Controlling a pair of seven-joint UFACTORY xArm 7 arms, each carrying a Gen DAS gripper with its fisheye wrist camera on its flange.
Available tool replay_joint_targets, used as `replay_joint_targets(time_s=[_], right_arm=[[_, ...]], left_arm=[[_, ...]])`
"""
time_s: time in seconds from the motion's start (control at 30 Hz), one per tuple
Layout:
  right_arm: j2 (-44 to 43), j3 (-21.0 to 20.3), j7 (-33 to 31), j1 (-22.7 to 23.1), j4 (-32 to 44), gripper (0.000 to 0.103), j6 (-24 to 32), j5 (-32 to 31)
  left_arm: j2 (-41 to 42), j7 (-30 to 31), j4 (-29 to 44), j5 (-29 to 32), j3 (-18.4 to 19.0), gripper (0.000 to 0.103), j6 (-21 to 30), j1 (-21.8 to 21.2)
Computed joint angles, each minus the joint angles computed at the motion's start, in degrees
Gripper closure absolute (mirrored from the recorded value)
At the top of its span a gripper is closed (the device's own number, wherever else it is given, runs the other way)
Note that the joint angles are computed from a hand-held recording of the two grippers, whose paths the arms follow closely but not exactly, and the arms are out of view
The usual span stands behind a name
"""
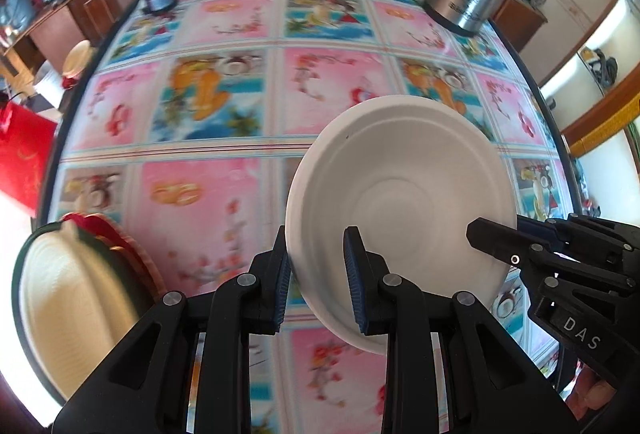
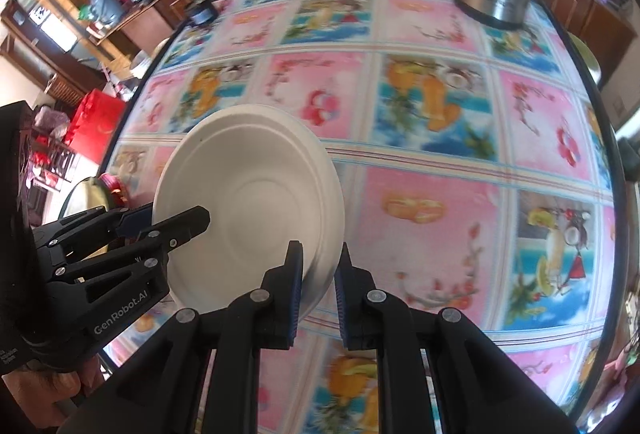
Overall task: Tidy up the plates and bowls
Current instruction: 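Carry the white bowl with both tools and lower it into the beige bowl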
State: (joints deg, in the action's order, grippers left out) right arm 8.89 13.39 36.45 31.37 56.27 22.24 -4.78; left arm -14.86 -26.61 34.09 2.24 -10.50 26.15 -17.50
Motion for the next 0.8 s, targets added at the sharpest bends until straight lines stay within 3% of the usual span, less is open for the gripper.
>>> replay_joint_targets(time_s=[0.37, 0.8], right_arm=[[7.1, 0.1, 1.6, 5.9, 12.3, 0.086, 4.5, -5.9], [16.7, -0.4, -1.1, 12.9, 27.9, 0.086, 10.2, -8.2]], left_arm=[[-12.9, 2.4, -7.6, -0.2, 3.4, 0.078, 3.5, 4.7], [-26.4, 7.1, -14.7, 0.2, 7.1, 0.078, 9.2, 12.4]])
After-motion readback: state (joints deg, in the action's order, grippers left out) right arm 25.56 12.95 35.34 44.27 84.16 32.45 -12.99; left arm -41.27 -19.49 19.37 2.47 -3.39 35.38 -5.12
